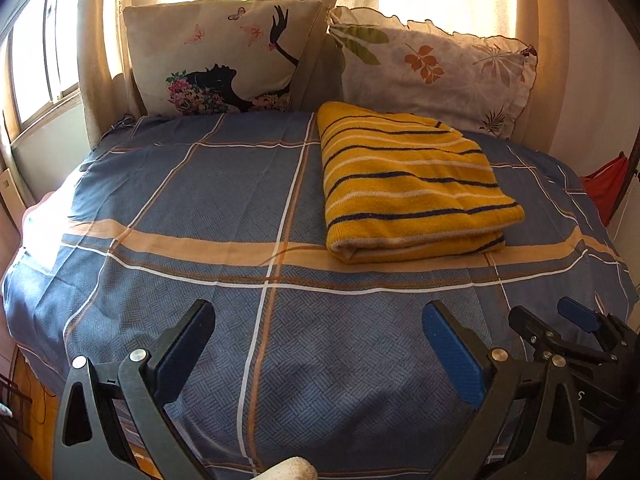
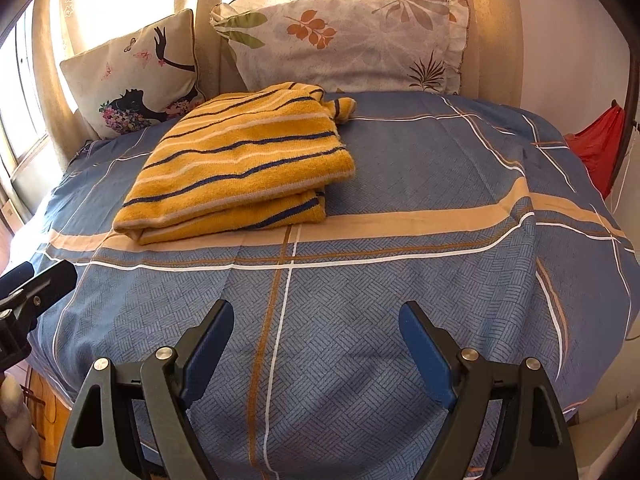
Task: Fold small clothes
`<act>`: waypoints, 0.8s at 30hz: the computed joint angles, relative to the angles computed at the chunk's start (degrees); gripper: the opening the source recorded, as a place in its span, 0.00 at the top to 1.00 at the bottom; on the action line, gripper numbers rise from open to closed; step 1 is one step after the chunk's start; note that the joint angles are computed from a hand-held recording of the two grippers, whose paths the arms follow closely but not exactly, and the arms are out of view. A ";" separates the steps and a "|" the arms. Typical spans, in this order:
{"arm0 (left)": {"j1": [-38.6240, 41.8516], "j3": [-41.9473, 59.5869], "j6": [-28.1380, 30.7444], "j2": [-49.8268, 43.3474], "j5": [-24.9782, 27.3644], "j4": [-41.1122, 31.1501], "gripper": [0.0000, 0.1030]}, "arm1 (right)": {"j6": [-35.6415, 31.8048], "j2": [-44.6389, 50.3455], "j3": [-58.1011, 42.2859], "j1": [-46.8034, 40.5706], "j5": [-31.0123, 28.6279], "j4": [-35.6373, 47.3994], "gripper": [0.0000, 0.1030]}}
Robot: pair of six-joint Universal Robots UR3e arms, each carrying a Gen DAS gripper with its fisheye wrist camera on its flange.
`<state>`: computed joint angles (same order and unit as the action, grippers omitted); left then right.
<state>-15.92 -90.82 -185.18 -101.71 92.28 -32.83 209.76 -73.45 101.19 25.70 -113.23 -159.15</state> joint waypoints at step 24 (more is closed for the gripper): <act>1.86 3.14 -0.37 -3.58 -2.76 -9.18 0.00 | 0.17 2.31 -2.17 0.07 -0.20 3.14 0.12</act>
